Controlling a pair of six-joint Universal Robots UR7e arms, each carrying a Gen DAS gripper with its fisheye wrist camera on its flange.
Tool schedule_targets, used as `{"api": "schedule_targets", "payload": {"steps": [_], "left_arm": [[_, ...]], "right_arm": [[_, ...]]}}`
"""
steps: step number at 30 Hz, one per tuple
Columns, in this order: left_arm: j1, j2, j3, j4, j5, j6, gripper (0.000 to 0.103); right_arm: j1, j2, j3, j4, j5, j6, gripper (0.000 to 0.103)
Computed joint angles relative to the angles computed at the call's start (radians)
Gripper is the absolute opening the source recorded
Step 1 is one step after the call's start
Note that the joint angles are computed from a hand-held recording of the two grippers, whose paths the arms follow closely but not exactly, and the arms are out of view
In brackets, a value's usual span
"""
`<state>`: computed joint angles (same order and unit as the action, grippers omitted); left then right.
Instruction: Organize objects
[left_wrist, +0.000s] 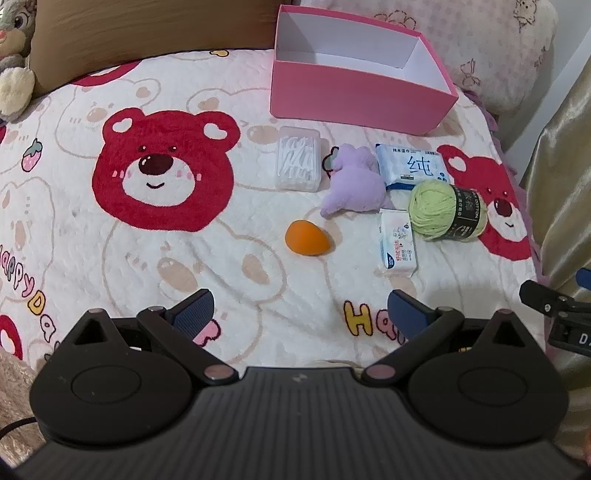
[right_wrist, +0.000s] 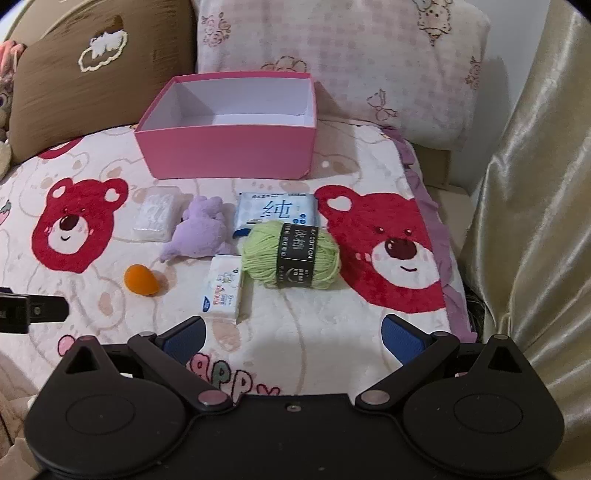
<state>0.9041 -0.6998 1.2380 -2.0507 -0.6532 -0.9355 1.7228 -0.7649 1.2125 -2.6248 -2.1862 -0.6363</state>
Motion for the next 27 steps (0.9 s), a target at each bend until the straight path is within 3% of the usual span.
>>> {"api": "schedule_targets", "payload": {"steps": [5, 20, 27], "left_arm": [[-0.002, -0.003, 0.012, -0.026, 0.007, -0.004, 0.103], [0.005, -0.007, 0.025, -0.061, -0.02, 0.002, 0.103], [0.0, 0.005, 0.007, -0.011, 0.011, 0.0, 0.103]], "right_arm": [[-0.009, -0.02, 0.002, 0.075, 0.054, 0.02, 0.103], [0.001, -0.019, 0.02, 0.041, 0.034, 0.015, 0.103], [0.003, -0.021, 0.029, 0.026, 0.036, -0.001, 0.102]]}}
